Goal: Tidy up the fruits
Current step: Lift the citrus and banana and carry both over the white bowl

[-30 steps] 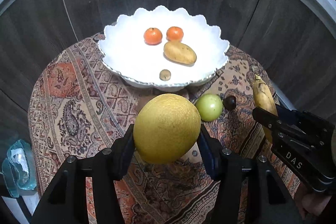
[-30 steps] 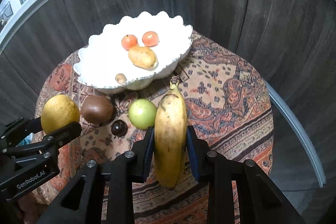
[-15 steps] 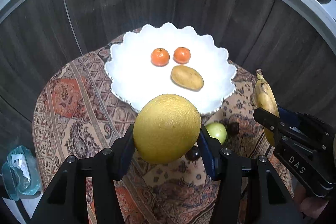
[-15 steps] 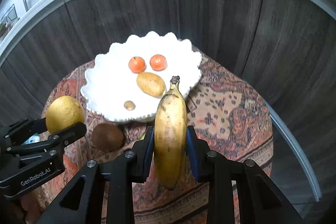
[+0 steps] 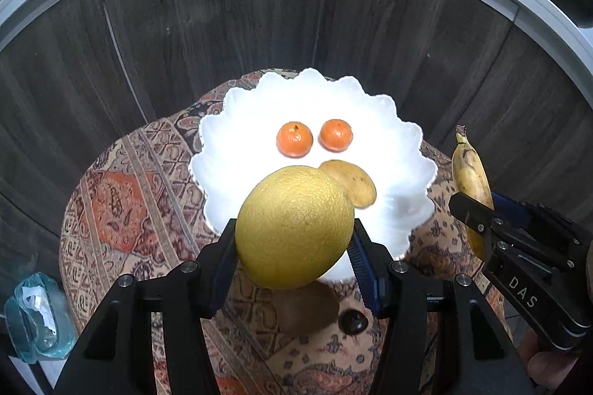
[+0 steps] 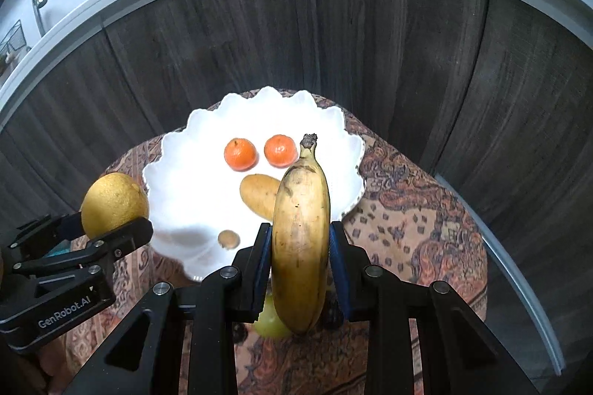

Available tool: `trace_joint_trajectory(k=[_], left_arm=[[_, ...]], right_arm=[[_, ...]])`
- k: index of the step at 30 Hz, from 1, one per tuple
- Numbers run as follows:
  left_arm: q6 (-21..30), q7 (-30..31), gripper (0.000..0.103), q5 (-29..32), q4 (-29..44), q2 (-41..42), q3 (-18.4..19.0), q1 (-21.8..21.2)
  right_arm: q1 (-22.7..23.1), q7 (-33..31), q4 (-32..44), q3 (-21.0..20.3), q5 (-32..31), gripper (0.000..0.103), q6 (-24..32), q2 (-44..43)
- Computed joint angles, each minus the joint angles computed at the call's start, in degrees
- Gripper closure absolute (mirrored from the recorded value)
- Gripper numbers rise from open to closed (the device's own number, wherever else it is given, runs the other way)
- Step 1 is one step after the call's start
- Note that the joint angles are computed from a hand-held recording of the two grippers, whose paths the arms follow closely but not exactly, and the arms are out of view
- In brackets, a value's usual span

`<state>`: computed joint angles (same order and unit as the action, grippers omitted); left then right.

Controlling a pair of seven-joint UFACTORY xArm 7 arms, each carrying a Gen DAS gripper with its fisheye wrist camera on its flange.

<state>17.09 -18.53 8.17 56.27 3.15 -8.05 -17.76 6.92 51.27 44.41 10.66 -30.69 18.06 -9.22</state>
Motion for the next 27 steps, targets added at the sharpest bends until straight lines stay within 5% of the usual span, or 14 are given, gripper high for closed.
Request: trace_joint_trajectory(k=[27], left_arm=[[2.8, 2.8, 0.047, -1.3, 14.0, 15.4, 2.9, -0.3]], right_arm=[[5.6, -4.0, 12.8, -8.1, 2.8, 0.072, 0.0, 16.8]])
